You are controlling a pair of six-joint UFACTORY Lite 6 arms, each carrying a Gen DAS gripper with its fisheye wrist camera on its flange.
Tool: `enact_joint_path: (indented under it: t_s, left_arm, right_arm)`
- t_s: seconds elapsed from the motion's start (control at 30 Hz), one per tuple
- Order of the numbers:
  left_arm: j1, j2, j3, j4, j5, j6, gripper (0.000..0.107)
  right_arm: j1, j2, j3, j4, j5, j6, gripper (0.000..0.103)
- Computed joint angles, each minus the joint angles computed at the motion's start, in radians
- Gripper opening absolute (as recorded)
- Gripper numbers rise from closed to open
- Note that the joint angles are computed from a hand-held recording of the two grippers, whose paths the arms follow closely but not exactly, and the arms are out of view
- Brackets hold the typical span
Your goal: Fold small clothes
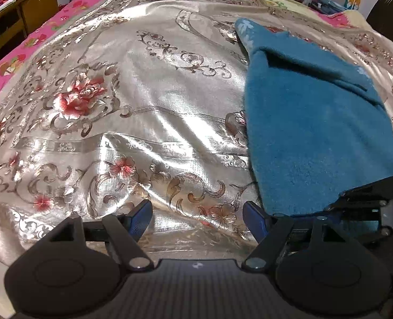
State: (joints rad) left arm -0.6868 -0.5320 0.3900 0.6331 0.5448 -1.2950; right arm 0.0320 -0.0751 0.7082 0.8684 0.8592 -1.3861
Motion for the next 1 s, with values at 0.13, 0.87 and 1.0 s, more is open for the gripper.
enact_joint_path:
  t_s: [0.13,0.87,1.0]
  left_arm:
    - [0.025,-0.063,-0.017,-0.021,0.017,0.042,0.079]
    - [0.087,0.280,0.138,-0.048,-0.244,0.144,0.079]
    - [0.068,0.379,0.196,-0.073,-0.224,0.203,0.079]
  right_arm:
    - [0.009,0.021,0.026,-0.002,0.020,0.064,0.009]
    - [-0.541,0.012,0.200,-0.118,0.350,0.108,0.007]
    - [-0.860,0.092,0.367,-0.142,0.359,0.104,0.007]
